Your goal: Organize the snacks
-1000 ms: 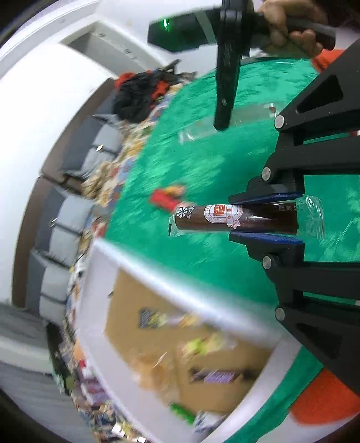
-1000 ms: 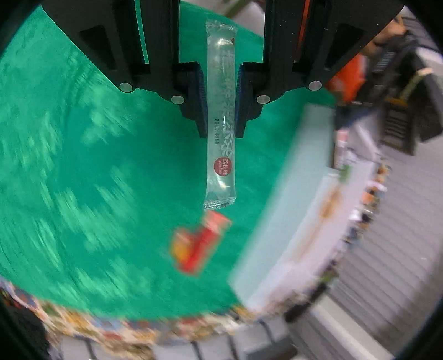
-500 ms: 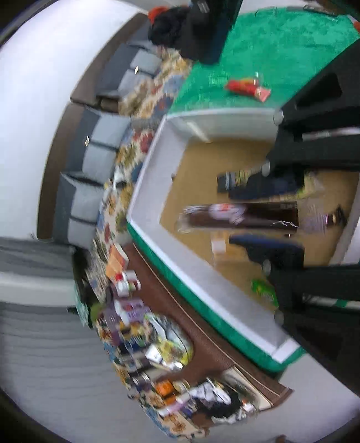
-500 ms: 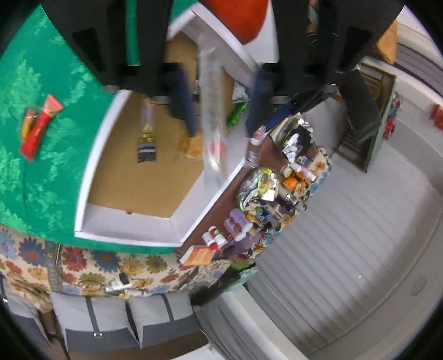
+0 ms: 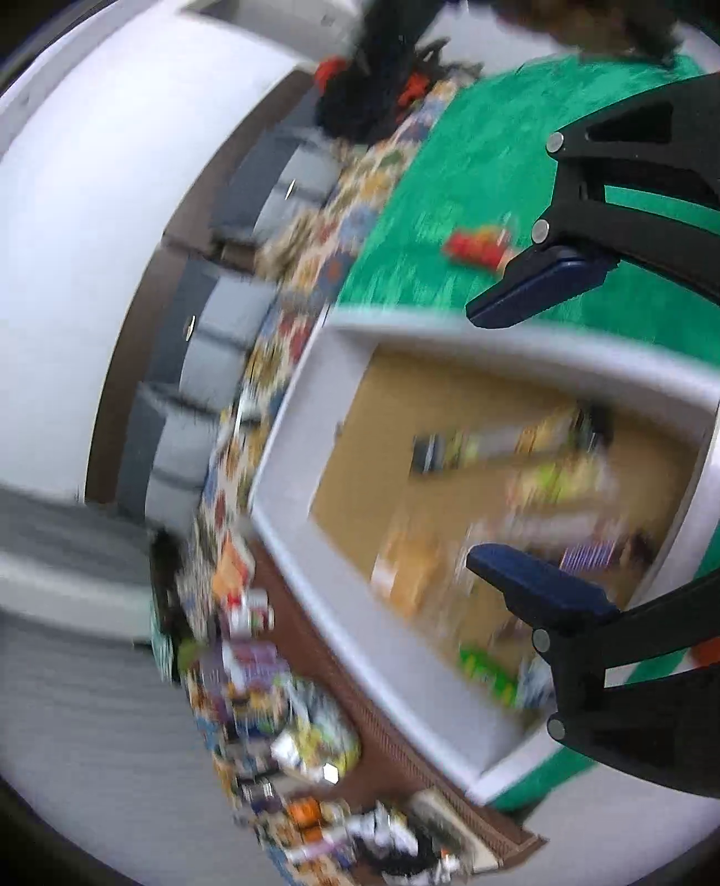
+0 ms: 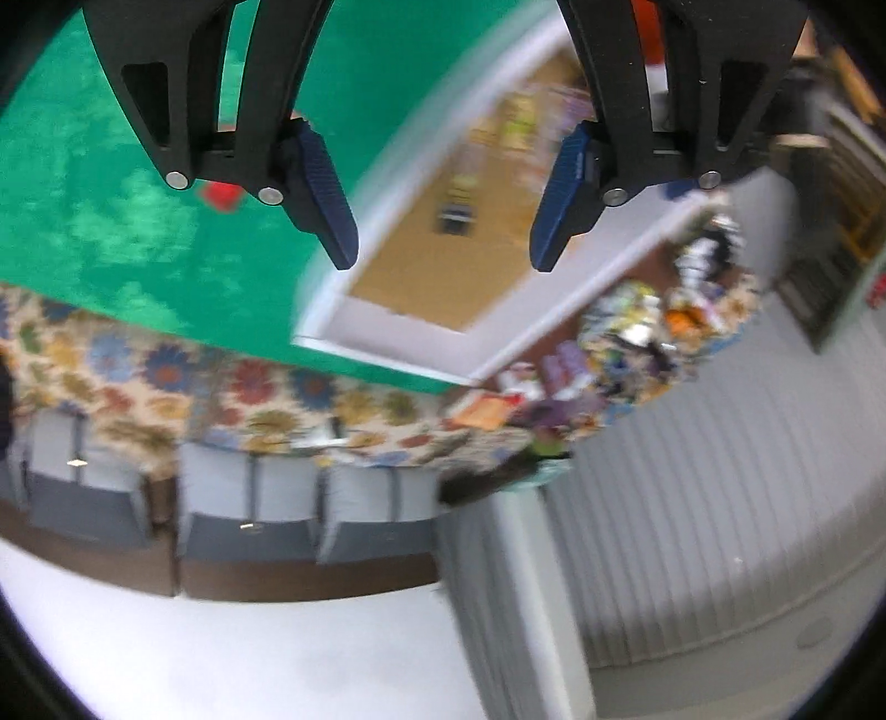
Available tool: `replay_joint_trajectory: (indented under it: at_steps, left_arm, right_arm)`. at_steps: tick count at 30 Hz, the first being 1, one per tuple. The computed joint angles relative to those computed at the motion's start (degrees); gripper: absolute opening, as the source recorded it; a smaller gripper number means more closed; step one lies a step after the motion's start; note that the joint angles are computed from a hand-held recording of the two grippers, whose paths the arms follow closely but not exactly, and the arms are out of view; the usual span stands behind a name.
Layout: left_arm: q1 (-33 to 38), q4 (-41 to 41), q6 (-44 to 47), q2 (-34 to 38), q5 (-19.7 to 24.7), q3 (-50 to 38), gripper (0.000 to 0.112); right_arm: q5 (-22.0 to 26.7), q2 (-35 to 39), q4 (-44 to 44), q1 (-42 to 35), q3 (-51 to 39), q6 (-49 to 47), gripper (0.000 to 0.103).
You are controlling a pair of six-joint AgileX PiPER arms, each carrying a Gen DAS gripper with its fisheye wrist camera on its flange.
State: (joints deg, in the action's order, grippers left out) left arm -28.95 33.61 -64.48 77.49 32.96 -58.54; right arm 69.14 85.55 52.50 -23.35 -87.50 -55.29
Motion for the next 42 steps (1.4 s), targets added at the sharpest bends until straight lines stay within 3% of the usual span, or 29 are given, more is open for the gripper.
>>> replay_joint_trajectory:
  at_steps: [5, 7, 11, 13, 16, 21, 29, 32, 36, 42]
  left_arm:
    - [-15.78, 10.92, -15.22, 5.0, -1.3, -0.97, 0.101]
    - [-19.53, 13.3, -20.38, 9.0, -3.58, -1.07, 0.102]
    - [-22.47, 7.68, -18.47, 21.24, -6.82, -5.14, 0.101]
    - [-23.08, 6.82, -17.07, 26.67, -6.39, -7.96, 0.101]
    - [-23.55, 8.12, -16.03, 33.66, -2.98, -13.4, 0.101]
    - [-23.9, 12.97, -19.56, 39.13, 1.46, -17.33, 0.101]
    - [-21.41, 12.75, -18.96, 41.27, -0.32, -16.73, 0.101]
    - [-21.09, 13.34, -19.59, 41.34, -0.65, -16.59, 0.101]
    - [-21.96, 12.3, -16.86, 43.2, 2.52, -19.38, 0.103]
    - [-22.28, 13.67, -18.33, 43.31, 2.38, -19.14, 0.103]
  right_arm:
    - [-9.98, 2.0, -2.72, -13.01, 15.22, -17.45, 0.069]
    - [-15.05, 5.13, -4.73, -17.7, 19.55, -22.62, 0.069]
    - [-19.62, 11.7, -5.96, -26.63, 22.86, -28.92, 0.069]
    - [-21.37, 14.3, -4.82, -30.27, 23.71, -32.12, 0.069]
    - [-22.06, 16.31, -1.93, -33.18, 23.78, -37.14, 0.069]
    - [-23.58, 18.01, 1.67, -33.55, 24.97, -42.43, 0.069]
    - [-23.65, 18.85, 1.67, -34.16, 25.8, -43.16, 0.07]
    - [-23.84, 19.07, 1.28, -34.14, 25.59, -42.34, 0.076]
    - [-24.25, 19.22, 1.14, -34.17, 25.55, -41.96, 0.079]
    - [-24.25, 19.55, 1.11, -34.18, 25.27, -41.8, 0.08]
